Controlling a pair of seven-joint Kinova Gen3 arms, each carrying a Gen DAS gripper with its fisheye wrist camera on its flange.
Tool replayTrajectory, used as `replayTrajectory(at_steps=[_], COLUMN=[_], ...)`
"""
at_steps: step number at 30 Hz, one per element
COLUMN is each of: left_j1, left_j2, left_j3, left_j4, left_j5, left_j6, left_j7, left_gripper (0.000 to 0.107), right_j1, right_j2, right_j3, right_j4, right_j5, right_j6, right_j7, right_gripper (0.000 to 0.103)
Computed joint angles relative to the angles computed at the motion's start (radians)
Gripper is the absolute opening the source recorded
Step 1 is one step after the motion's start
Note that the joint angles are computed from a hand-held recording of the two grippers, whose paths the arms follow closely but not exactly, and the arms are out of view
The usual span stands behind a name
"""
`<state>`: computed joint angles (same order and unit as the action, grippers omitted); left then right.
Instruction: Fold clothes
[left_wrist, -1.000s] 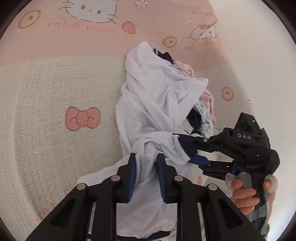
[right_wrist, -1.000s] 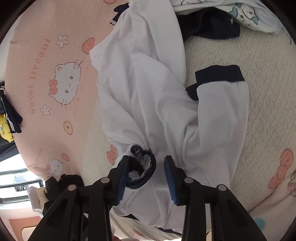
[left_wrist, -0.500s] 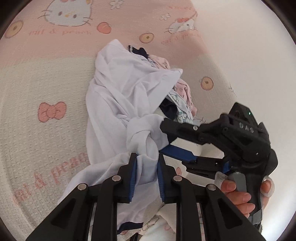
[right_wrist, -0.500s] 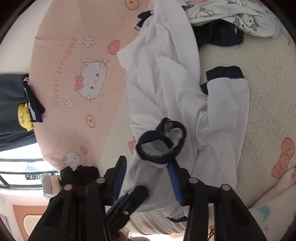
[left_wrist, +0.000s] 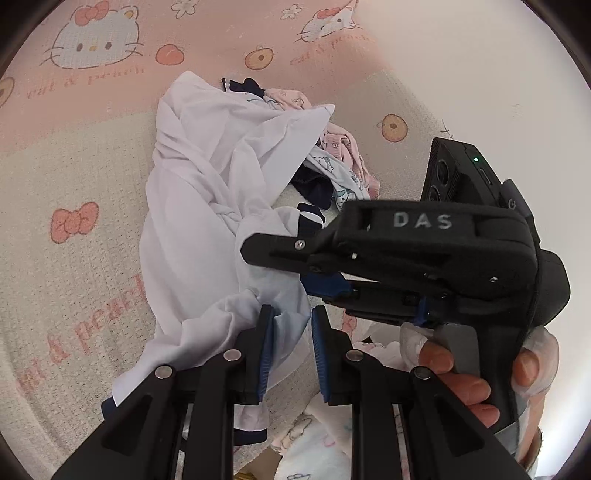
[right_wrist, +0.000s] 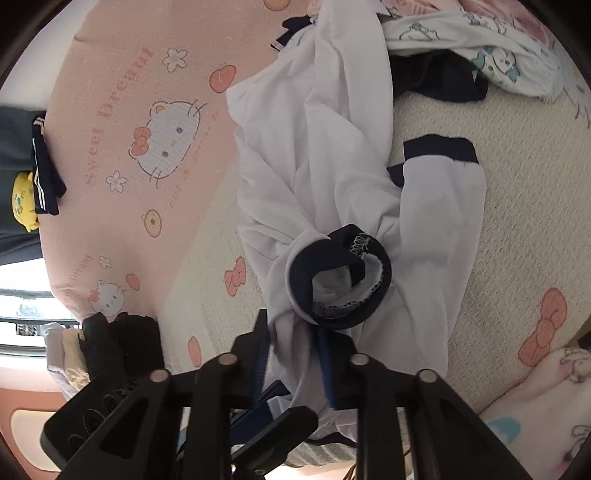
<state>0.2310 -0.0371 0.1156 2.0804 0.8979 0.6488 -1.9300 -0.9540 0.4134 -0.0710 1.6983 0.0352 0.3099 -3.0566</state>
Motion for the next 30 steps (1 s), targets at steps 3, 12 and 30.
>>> replayTrajectory(at_steps=[3, 12, 30], left_j1=[-0.003, -0.058, -0.132], left_j2=[-0.012, -0.056, -0.063], left_j3=[-0.018, -0.008, -0.113], left_j4=[0.002, -0.028, -0.011], left_j5=[-0.004, -0.226, -0.158], left_j6=[0.019, 0.084, 0.213], left_j7=[0.015, 0.278, 0.138], left_gripper=[0.018, 0.066, 0.066], right_j1=[-0.044, -0.122, -0.067], right_j2=[0.002, -0.029, -0.039], right_j3=[0.038, 0.125, 0.05], right_j4=[-0.022, 0.04, 0.025], right_j5=[0.052, 0.121, 0.239], right_j6=[0.026, -0.04, 0.091], right_j7=[-0.009, -0.121, -0.263], right_gripper=[0.011, 0.011, 0.011])
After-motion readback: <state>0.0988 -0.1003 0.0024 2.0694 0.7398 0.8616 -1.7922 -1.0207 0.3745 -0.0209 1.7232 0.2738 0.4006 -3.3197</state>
